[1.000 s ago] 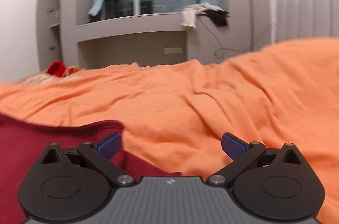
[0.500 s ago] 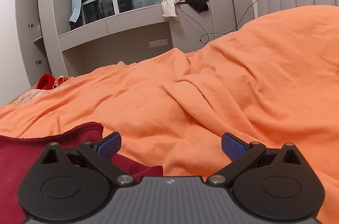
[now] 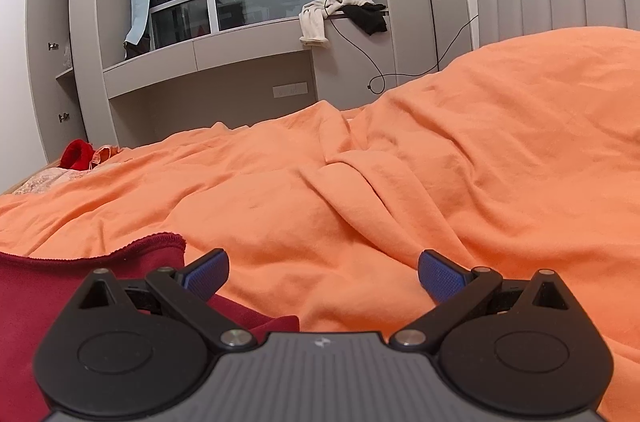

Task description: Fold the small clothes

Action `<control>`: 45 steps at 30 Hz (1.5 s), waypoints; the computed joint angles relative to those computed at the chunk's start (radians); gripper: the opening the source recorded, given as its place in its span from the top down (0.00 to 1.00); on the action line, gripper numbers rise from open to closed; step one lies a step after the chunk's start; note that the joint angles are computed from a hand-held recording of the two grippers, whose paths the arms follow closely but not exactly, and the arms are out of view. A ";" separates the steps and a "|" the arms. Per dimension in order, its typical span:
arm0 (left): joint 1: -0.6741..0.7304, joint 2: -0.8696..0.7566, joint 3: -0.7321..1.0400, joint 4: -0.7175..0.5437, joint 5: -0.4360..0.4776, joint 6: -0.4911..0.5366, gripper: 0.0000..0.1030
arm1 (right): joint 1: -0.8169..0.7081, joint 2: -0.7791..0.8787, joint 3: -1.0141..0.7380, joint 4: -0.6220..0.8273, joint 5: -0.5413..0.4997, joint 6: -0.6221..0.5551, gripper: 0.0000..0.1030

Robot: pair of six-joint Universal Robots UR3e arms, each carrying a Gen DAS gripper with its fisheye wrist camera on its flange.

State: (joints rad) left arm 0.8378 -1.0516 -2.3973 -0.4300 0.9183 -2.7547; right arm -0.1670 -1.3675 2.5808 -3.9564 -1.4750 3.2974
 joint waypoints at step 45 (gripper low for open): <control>-0.195 -0.445 0.241 0.079 0.065 -0.096 0.64 | 0.127 0.154 -0.223 0.123 0.019 -0.407 0.00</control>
State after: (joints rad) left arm 0.6432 -1.4962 -2.1562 -0.3513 0.9828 -2.8510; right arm -0.0400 -1.2132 2.3578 -3.8329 -1.4561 2.8903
